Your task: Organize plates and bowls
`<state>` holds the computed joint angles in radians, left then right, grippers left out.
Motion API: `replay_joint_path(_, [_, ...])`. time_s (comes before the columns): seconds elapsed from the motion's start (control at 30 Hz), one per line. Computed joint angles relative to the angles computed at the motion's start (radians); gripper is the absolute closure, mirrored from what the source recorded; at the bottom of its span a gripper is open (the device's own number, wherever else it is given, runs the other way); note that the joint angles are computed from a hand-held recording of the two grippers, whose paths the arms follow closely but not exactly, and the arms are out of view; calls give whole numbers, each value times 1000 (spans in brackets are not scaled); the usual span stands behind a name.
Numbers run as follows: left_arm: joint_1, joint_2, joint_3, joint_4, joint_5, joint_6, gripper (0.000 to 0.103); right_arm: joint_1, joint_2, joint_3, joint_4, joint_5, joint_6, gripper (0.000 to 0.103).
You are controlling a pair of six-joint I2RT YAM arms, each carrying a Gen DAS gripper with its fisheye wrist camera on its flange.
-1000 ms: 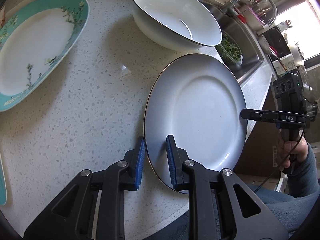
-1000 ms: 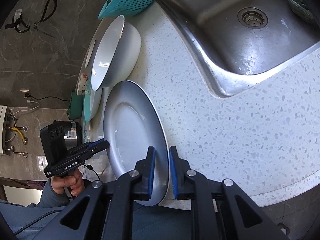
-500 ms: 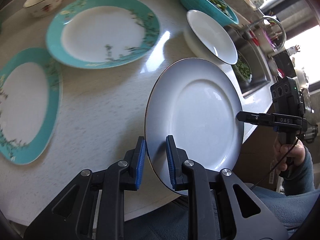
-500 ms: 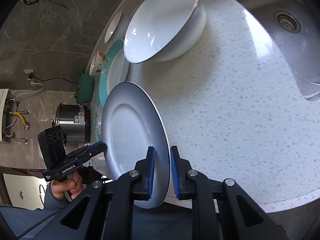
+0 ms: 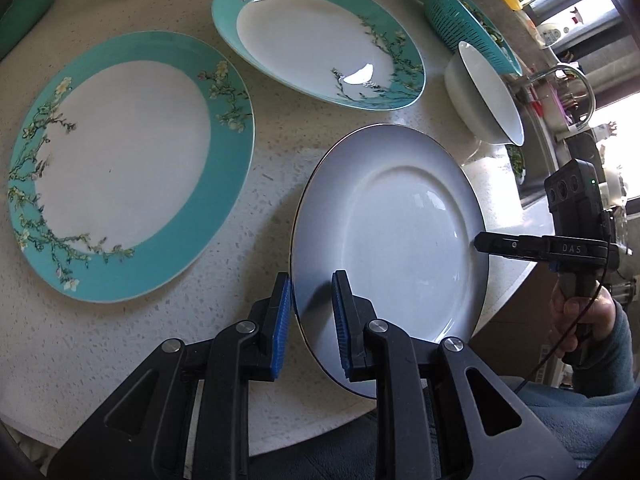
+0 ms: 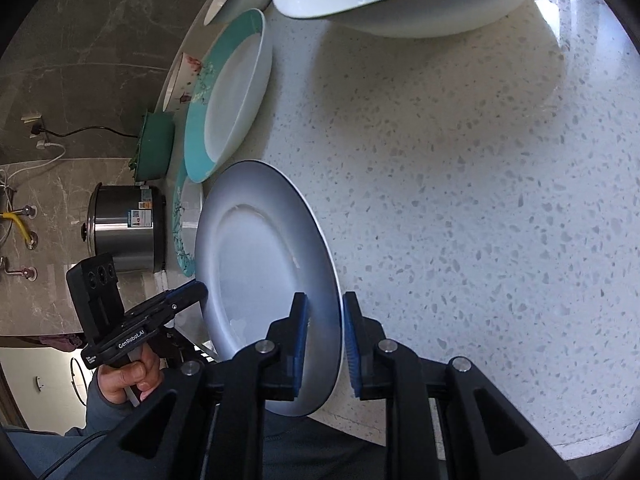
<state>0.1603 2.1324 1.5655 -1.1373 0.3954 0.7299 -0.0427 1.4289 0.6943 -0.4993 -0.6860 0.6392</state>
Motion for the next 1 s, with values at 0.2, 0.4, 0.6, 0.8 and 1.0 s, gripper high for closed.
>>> replay_joint_path(0.2, [5,44,13,22,-15,5,84,30,20,31,-20,45,-12,77])
replay_joint_path(0.4, [10,30,-38,74,-15,1,81,102,39,98,-64,130,-17,64])
replay_joint_path(0.6, [47,14,-24,53,17,7,67,179,42,153,-101,250,-27,42])
replay_joint_path(0.8, [188,68,211,-133,166,103,25,140,-94,174,-126,277,-72,41])
replay_joint_path(1.0, [260,341,749,-341,181,41,20,235,-31,172,276,111,167,36])
